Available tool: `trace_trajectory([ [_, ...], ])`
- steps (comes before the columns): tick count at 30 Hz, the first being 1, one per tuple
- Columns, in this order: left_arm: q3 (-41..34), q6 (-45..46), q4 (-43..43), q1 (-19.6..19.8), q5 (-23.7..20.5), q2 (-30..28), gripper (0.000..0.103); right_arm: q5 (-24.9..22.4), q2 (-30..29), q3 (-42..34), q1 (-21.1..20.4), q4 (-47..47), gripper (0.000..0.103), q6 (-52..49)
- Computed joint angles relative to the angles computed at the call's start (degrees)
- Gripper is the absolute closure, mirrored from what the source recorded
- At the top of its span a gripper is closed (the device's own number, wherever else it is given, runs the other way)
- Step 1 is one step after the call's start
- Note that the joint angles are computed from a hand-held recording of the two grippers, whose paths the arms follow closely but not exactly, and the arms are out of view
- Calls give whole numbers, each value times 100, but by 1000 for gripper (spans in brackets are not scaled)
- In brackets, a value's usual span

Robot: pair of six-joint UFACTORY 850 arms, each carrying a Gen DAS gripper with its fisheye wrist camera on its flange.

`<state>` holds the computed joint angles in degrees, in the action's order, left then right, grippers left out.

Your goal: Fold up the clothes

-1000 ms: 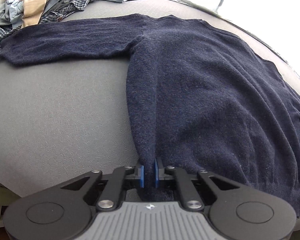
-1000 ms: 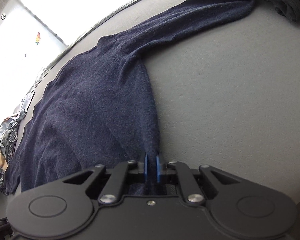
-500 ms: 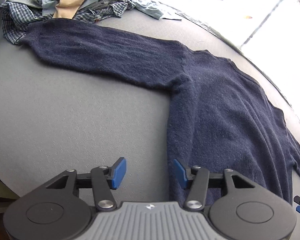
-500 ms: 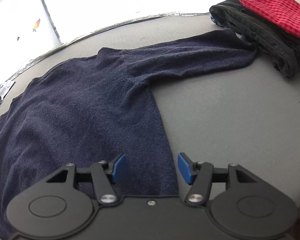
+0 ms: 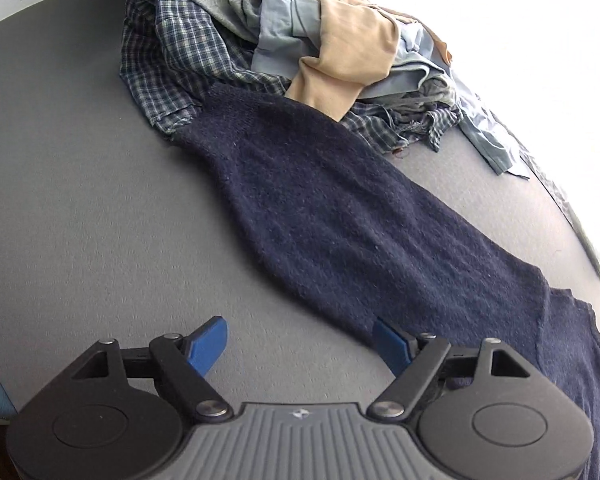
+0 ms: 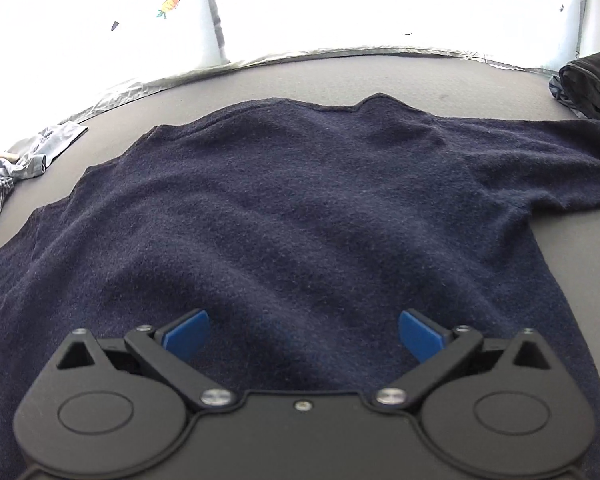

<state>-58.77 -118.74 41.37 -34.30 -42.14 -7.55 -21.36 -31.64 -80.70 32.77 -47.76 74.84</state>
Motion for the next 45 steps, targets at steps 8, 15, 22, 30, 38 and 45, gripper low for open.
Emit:
trace_trajectory([
  [8, 212, -1080, 680, 759, 157, 2, 29, -993, -545, -765, 48, 912, 0, -850],
  [15, -273, -34, 349, 655, -620, -426, 94, -1008, -632, -863, -11, 1244, 0, -930],
  [22, -687, -325, 1331, 226, 199, -578, 97, -769, -564, -724, -33, 1053, 0, -689],
  [30, -1930, 2238, 765, -221, 3008, -1326, 93, -88, -47, -6, -165, 861, 0, 16],
  [38, -2496, 5231, -1732, -618, 2983, -1825, 51, 310, 424, 639, -259, 682, 0, 348],
  [45, -2136, 3445, -1053, -588, 1666, -1707, 47, 1068, 520, 706, -372, 1084, 0, -579],
])
